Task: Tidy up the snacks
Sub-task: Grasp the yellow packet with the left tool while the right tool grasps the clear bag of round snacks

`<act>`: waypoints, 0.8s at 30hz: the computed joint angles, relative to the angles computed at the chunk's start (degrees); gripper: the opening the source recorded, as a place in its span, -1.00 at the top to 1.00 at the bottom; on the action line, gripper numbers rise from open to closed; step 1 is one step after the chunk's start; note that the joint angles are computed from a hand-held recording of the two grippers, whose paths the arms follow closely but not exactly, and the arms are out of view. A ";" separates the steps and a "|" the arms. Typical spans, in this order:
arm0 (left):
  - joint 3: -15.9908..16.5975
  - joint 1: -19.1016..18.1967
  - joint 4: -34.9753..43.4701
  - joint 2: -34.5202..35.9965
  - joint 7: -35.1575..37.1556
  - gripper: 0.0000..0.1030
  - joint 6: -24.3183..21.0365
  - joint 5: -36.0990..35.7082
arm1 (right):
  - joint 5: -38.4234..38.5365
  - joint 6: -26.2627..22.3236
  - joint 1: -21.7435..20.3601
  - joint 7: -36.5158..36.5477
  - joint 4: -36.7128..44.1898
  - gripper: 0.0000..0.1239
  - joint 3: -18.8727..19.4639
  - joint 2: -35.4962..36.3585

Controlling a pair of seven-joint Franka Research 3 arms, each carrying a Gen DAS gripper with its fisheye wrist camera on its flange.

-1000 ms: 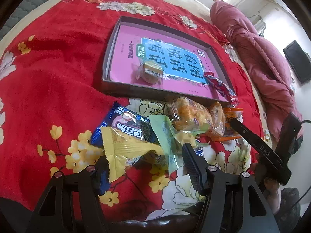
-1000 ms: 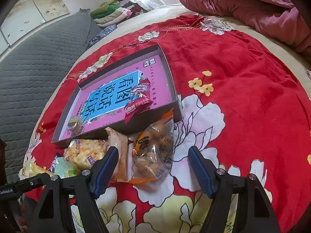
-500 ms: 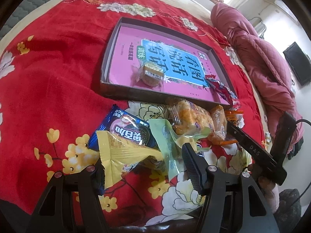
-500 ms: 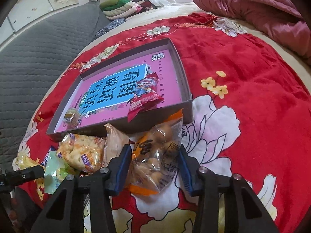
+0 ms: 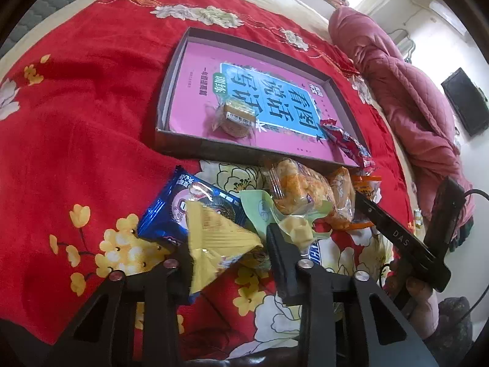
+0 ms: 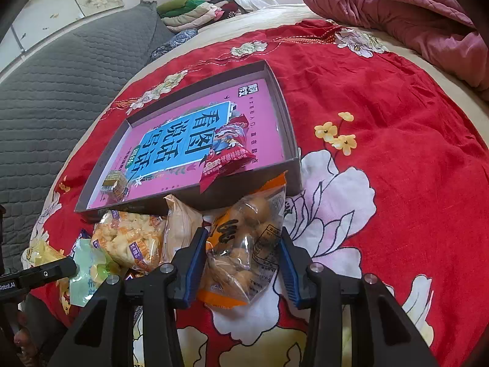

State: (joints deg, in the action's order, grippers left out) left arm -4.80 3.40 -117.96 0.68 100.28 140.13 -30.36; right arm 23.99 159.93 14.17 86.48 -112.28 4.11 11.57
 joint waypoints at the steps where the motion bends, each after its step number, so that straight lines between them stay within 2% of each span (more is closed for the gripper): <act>1: -0.04 -0.04 -0.13 -0.13 0.05 0.35 0.23 0.31 | -0.04 -0.01 0.01 -0.03 0.00 0.28 -0.01 0.00; 8: 0.17 -0.33 -0.36 -0.98 2.19 0.47 0.74 -0.80 | 0.28 0.60 -0.01 0.02 -0.74 0.28 -0.01 -0.75; 16: 1.07 -0.48 -0.77 -3.08 4.11 0.49 0.36 -3.11 | 0.46 3.86 -0.06 0.22 -3.67 0.29 -0.32 -3.48; 24: 1.74 -0.03 -0.28 -2.41 2.16 0.49 -1.58 -3.73 | 1.49 3.58 -0.29 -0.91 -3.16 0.29 -0.04 -3.35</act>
State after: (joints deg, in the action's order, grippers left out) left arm -3.06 3.37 -118.24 -1.73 102.44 138.55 -34.10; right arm 25.47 163.51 13.88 85.57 -115.45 4.06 8.22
